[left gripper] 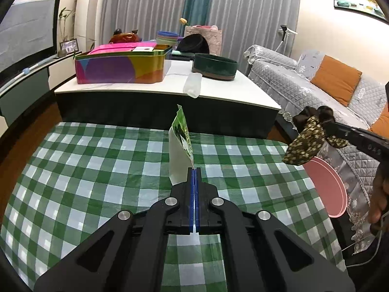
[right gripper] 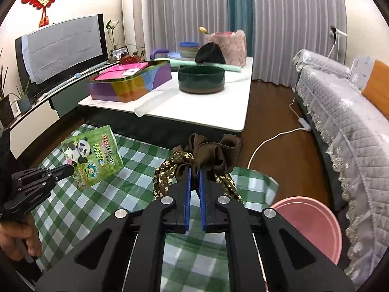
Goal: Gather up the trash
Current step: 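Carry scrunchie and panda bag over the pink bucket and release both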
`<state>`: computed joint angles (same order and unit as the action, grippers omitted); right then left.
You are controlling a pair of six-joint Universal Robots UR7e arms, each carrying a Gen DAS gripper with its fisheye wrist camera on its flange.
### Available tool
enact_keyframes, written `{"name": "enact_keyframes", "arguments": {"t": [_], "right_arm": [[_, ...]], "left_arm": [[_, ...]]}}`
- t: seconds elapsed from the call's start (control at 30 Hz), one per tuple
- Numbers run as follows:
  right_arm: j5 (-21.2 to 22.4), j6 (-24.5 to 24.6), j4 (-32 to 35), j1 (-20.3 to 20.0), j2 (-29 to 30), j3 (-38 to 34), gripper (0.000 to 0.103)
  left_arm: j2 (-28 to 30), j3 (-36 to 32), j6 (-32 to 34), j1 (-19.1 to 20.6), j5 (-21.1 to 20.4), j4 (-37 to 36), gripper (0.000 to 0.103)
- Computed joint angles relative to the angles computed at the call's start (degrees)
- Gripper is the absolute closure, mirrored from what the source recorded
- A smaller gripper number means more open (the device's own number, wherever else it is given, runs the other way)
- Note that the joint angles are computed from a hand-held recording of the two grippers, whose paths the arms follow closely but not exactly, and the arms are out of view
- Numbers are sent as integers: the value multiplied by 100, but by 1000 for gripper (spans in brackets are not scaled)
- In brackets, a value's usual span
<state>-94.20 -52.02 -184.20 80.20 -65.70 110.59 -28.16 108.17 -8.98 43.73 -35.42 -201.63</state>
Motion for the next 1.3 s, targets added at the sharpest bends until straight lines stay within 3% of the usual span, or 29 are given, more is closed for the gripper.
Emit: {"name": "enact_keyframes", "arguments": {"t": [0.33,0.77,1.3], "right_arm": [[296,-74,-200,-187,-579,513,96],[488,-15,-633,-678,-671,733,96],[626,154,-947,-923,-893,690,96]], "left_arm": [[2,131,86,-251,89,-78,103],[160,30,111,-427,88,15,103],[468,-357,413,-535,-199,116,103]]}}
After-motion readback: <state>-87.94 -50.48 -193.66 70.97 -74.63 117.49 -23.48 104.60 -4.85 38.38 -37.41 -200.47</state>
